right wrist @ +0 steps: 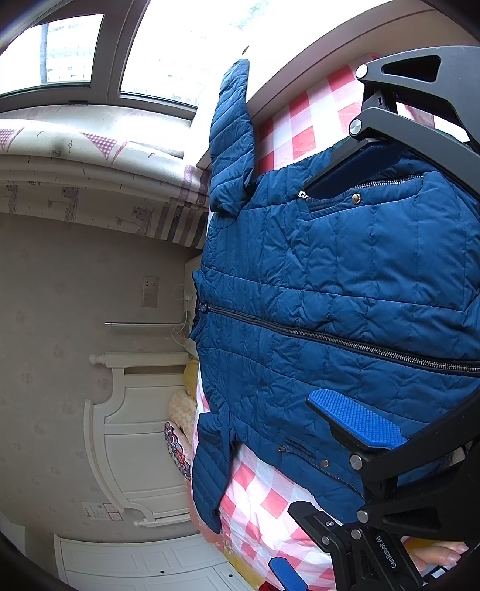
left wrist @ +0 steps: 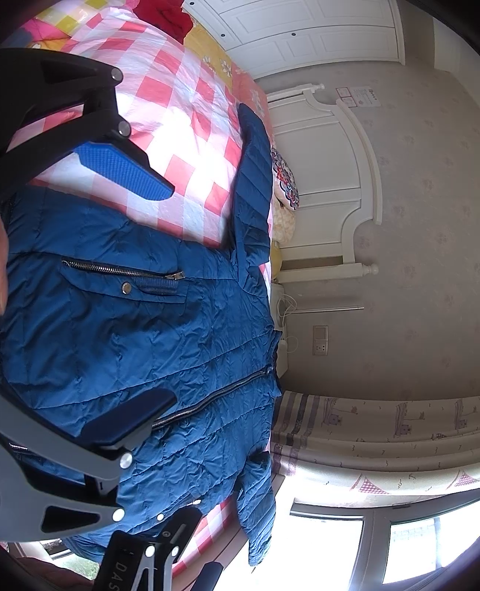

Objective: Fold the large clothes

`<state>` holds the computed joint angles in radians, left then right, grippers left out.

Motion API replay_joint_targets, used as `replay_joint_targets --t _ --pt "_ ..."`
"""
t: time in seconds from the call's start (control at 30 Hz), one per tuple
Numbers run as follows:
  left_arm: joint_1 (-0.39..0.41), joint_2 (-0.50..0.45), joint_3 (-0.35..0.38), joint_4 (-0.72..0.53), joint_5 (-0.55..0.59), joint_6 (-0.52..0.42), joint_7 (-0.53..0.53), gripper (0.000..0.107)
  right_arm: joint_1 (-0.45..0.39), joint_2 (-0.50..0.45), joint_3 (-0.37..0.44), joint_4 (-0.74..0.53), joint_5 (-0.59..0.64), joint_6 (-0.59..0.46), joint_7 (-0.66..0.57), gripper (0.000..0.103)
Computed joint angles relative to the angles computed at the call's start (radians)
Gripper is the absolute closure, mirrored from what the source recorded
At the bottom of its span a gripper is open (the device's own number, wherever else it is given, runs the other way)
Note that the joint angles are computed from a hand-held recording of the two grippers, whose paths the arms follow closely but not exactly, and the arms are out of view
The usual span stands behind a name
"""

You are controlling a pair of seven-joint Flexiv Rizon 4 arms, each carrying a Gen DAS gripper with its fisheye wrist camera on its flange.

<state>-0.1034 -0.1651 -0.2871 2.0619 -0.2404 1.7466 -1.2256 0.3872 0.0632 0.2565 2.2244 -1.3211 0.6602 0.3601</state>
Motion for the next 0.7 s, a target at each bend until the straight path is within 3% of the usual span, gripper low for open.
replay_joint_targets --t 0.17,0.27,0.37,0.4,0.6,0.7 --pt "0.039 0.003 -0.037 0.013 -0.005 0.004 0.014 0.006 -0.003 0.001 -0.003 0.003 0.002 0.011 0.000 0.004" --pt "0.005 -0.003 -0.003 0.006 0.002 0.005 0.002 0.006 -0.006 0.001 -0.003 0.005 0.001 0.016 0.000 0.004" --pt "0.043 0.001 -0.042 0.021 -0.011 0.014 0.019 0.006 -0.007 0.001 -0.003 0.005 -0.001 0.016 0.003 0.004" --pt "0.011 -0.003 -0.008 0.005 0.010 0.002 -0.004 0.006 -0.007 0.001 -0.004 0.005 -0.001 0.017 0.004 0.004" --pt "-0.024 -0.018 0.032 -0.013 0.020 -0.015 -0.008 0.006 -0.020 0.002 -0.013 0.018 -0.006 0.043 0.012 0.004" --pt "-0.029 -0.046 0.032 -0.057 0.006 -0.076 0.014 0.006 -0.047 0.003 -0.036 0.035 -0.011 0.115 0.012 0.004"
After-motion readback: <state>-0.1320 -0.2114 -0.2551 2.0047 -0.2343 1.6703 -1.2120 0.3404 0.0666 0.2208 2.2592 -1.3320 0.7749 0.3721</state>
